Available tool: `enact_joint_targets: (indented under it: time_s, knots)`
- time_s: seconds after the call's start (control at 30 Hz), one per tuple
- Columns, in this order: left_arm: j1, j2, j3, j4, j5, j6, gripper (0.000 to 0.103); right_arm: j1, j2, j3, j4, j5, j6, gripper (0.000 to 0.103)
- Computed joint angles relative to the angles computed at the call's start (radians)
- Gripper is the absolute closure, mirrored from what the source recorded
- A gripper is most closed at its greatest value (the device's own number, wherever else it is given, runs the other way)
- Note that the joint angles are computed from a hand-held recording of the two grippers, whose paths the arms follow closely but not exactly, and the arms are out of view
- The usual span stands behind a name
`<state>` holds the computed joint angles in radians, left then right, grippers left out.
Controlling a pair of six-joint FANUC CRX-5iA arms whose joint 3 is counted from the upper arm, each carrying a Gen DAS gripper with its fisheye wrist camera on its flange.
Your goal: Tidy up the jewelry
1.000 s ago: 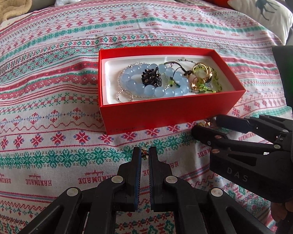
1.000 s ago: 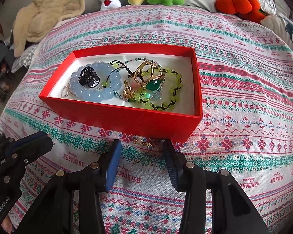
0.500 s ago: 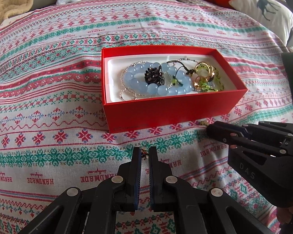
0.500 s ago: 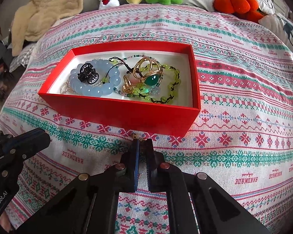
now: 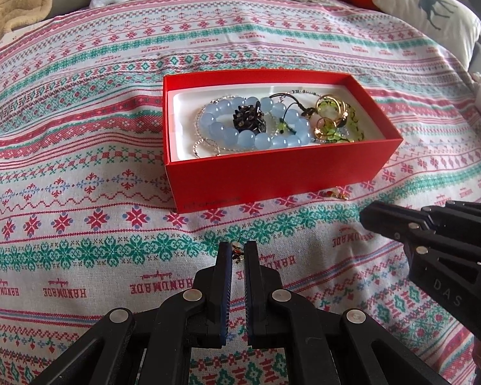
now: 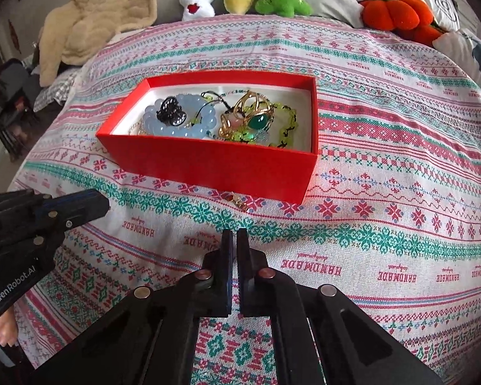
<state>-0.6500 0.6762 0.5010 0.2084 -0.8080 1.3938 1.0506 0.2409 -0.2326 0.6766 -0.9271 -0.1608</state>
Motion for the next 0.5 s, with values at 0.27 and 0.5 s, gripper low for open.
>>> enact_joint_targets:
  time_s: [0.27, 0.5]
  knots:
    - [-0.001, 0.001, 0.001, -0.009, -0.002, 0.009, 0.101, -0.035, 0.035, 0.026, -0.006, 0.004, -0.029, 0.052]
    - [-0.002, 0.007, 0.011, -0.018, -0.009, 0.014, 0.101, -0.039, 0.091, 0.066, 0.016, -0.036, 0.001, 0.059]
